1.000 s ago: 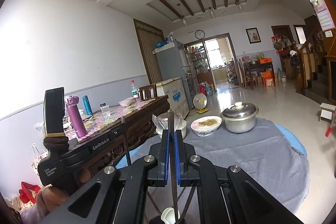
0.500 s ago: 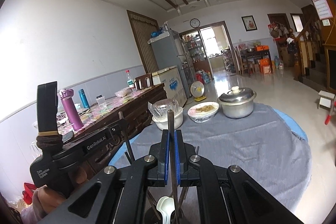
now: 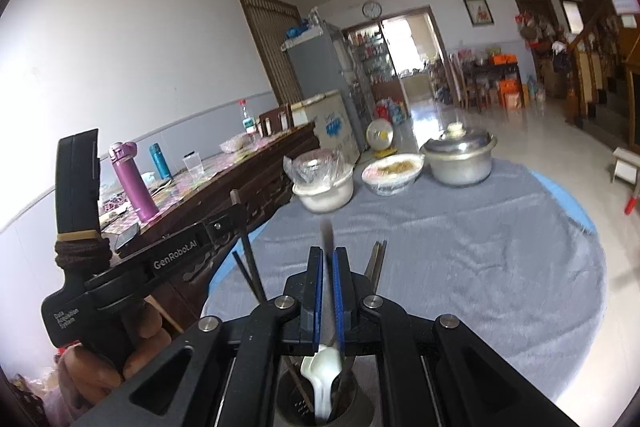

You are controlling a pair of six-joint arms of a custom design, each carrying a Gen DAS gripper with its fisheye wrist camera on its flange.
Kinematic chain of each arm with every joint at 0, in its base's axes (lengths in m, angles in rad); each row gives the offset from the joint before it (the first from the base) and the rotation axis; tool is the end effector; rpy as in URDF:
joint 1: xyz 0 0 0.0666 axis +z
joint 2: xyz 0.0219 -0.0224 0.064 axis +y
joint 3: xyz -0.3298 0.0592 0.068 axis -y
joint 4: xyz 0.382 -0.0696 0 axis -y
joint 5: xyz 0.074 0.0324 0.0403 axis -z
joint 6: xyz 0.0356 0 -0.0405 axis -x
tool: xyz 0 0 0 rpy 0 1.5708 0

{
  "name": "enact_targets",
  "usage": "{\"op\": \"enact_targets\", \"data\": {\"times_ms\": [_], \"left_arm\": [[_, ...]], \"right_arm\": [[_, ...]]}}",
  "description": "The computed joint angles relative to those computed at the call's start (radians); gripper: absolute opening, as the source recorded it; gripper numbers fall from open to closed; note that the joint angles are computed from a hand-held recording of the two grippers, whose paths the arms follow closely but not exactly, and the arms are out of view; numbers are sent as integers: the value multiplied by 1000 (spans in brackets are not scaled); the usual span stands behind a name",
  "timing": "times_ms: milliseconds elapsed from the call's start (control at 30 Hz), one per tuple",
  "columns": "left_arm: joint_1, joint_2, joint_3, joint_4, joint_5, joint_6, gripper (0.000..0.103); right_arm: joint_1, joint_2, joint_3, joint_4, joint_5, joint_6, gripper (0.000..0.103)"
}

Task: Organize utensils
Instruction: 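Lower the chopsticks into the holder cup and open both tools, then move both open tools back toward the last two chopsticks on the cloth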

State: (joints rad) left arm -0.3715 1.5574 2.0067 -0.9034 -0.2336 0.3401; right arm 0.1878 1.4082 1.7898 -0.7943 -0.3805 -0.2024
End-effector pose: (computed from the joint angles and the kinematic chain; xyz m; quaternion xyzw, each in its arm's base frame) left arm 0.4940 -0.1840 0.5794 -0.0485 0.8432 -0.0906 0.5276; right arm 0.4771 0.1037 0.5662 -0.0975 0.8226 0.2594 0.4965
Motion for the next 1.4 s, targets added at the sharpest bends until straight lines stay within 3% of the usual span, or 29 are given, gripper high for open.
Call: {"op": "enact_targets", "data": {"times_ms": [67,133,167,300,467,567,700,1000,1400], "left_arm": [[5,-4,-7,-4,13,3,14],[8,-14,-24,3,17,5,44],[11,-24,-40,16,19,7,53],[16,-60,-87,48,-23,-14,57],[36,-103,-138,79,-57,-21,69],[56,-129,-170,90,-92,-24,78],[90,-149,-200,87,-125,-12,81],[170,-144,-225,-37,-121,85,81],[138,-131,-252,-137,-132,62,81]], "right_arm": [[-1,6,5,-13,-8,-2,6],[0,11,11,-24,-4,0,6],[-1,13,12,-26,-7,-5,6],[-13,8,-2,-5,6,-37,10],[-42,13,-8,7,43,-98,44],[-50,10,-18,20,94,-116,44],[-75,32,-6,-3,117,-152,44],[-120,60,-6,-51,118,-209,46],[-117,65,-12,-57,109,-204,48]]}}
